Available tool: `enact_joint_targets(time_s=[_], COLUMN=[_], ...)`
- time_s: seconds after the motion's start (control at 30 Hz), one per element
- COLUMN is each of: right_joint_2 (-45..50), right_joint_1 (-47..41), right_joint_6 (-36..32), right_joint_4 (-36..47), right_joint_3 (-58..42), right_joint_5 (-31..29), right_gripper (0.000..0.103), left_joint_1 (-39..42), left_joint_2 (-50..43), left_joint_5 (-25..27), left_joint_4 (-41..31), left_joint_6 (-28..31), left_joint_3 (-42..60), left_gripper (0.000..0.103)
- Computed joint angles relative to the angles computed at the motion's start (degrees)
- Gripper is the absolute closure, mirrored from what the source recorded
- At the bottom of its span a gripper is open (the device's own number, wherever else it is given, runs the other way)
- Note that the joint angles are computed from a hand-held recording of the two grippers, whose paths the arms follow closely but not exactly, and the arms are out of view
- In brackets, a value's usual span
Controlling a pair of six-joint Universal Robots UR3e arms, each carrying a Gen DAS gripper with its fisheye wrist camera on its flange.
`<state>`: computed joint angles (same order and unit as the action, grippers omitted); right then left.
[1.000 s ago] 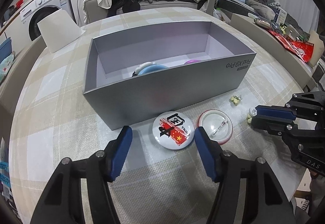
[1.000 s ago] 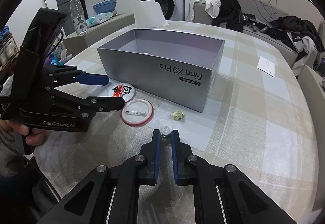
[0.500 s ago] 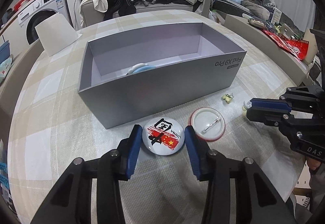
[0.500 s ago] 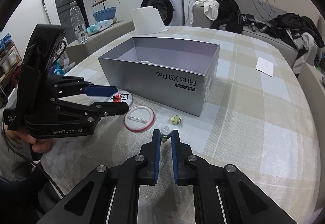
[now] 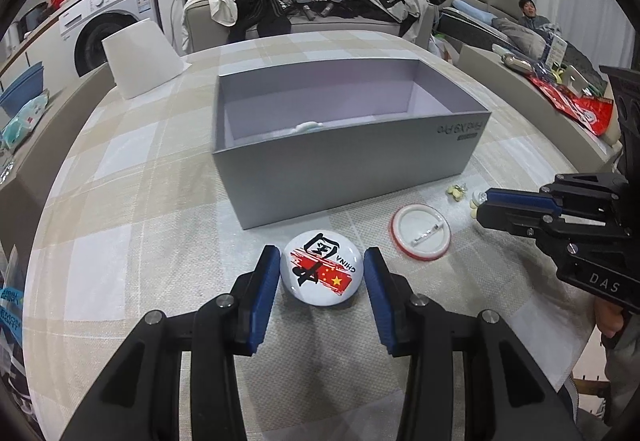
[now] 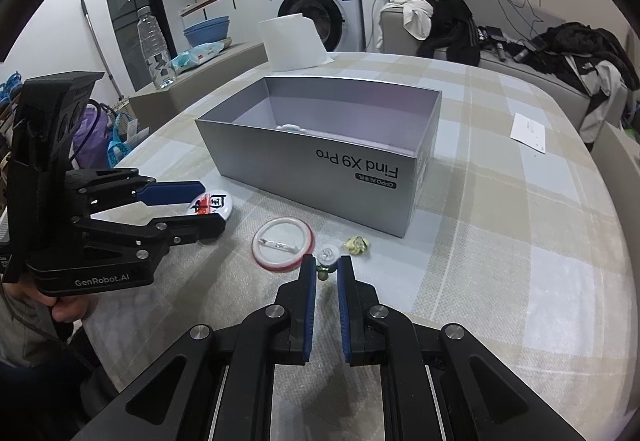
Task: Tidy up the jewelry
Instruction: 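Grasp the white flag-print badge with the left gripper while the right holds the charm, then lower the badge and white charm into the grey box and release them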
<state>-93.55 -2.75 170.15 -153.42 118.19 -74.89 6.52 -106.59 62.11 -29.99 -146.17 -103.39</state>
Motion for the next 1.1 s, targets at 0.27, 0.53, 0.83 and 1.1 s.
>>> enact_joint_targets(time_s=[0.27, 0.53, 0.83, 1.1], right_joint_2=[0.4, 0.1, -0.7, 0.9], right_joint_1=[0.4, -0.4, -0.9, -0.9], right_joint_6=[1.0, 1.8, 2.5, 3.6], right_joint_4=[-0.7, -1.6, -2.6, -3.4], right_joint_3=[-1.1, -1.9, -1.9, -4.5], right_joint_5=[-0.1, 1.0, 1.8, 2.3], right_gripper=[0.093, 0.093, 0.093, 0.093], left_joint_1=[0.7, 1.2, 2.5, 2.1], left_joint_2=[0.3, 0.9, 3.2, 1.8], left_joint_5=[-0.1, -0.9, -3.6, -3.4], left_joint_4=[2.0, 4.4, 7.7, 8.9], left_joint_6=[-2.8, -3.8, -5.5, -7.9], left_joint_3=[-0.4, -1.5, -3.2, -0.8], left_gripper=[0.066, 0.066, 0.066, 0.066])
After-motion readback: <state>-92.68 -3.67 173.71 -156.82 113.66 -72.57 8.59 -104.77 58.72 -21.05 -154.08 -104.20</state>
